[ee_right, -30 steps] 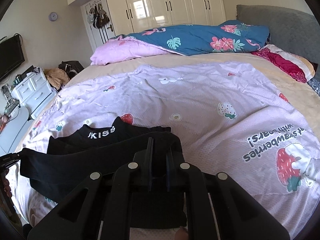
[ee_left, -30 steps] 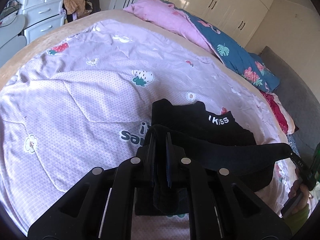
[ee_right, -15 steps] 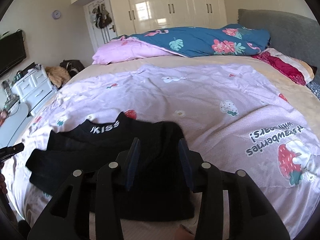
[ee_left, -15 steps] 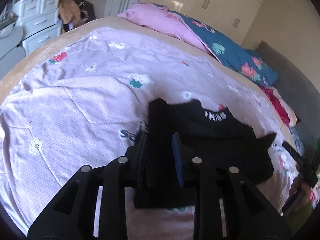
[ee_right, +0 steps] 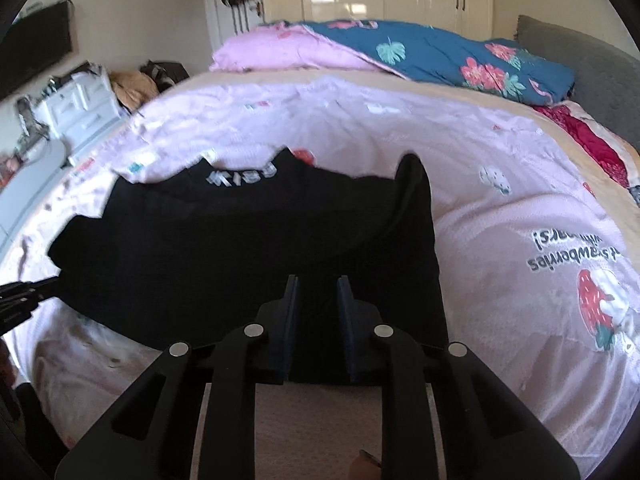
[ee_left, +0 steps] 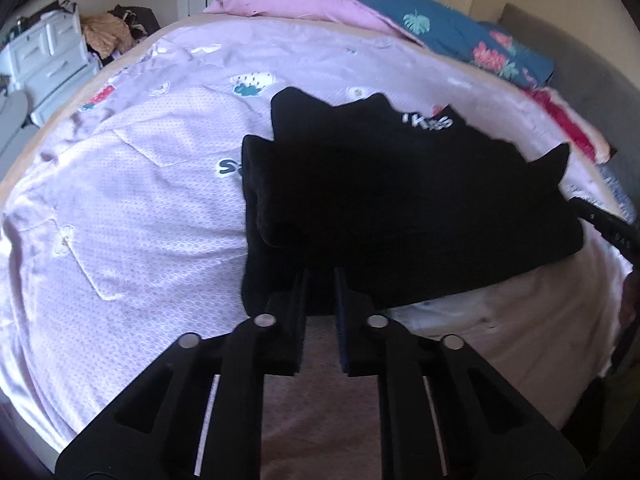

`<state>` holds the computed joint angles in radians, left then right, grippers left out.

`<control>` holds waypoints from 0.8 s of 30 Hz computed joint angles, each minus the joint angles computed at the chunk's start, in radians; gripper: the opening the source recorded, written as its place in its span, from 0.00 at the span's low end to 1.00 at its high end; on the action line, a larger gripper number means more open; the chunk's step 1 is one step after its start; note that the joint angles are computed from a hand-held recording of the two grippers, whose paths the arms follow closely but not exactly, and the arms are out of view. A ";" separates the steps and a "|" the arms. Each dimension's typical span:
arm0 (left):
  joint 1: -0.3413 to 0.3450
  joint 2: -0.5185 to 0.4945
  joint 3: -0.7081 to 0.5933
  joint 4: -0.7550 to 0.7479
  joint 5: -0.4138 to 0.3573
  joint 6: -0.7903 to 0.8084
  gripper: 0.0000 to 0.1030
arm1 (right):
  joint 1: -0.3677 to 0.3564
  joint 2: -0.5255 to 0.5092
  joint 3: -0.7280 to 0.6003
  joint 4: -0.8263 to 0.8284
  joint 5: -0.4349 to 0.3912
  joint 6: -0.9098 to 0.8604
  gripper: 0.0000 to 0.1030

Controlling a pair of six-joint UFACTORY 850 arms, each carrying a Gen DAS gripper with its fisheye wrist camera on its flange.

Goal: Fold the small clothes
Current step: 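Lay the hem onto the collar with both grippers and open them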

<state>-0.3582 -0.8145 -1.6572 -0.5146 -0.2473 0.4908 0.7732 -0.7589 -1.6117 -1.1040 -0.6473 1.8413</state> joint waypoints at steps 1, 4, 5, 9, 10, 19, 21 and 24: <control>0.001 -0.007 -0.011 -0.001 -0.004 -0.007 0.05 | -0.004 -0.010 -0.010 0.030 -0.002 -0.019 0.18; -0.008 -0.027 -0.041 0.109 0.007 -0.108 0.05 | -0.016 -0.029 -0.026 0.077 -0.002 -0.044 0.18; -0.010 -0.037 -0.057 0.153 0.005 -0.151 0.05 | -0.020 -0.037 -0.034 0.095 -0.004 -0.057 0.18; -0.015 -0.087 -0.135 0.235 -0.017 -0.248 0.05 | -0.038 -0.059 -0.051 0.121 0.014 -0.070 0.18; -0.017 -0.099 -0.156 0.245 -0.018 -0.264 0.05 | -0.042 -0.064 -0.056 0.125 0.018 -0.075 0.18; -0.012 -0.245 -0.419 0.225 -0.098 -0.328 0.05 | -0.087 -0.111 -0.129 0.132 0.033 -0.121 0.18; -0.010 -0.278 -0.477 0.229 -0.115 -0.343 0.05 | -0.099 -0.118 -0.143 0.126 0.045 -0.117 0.18; -0.007 -0.335 -0.578 0.249 -0.146 -0.375 0.05 | -0.114 -0.127 -0.158 0.112 0.063 -0.105 0.18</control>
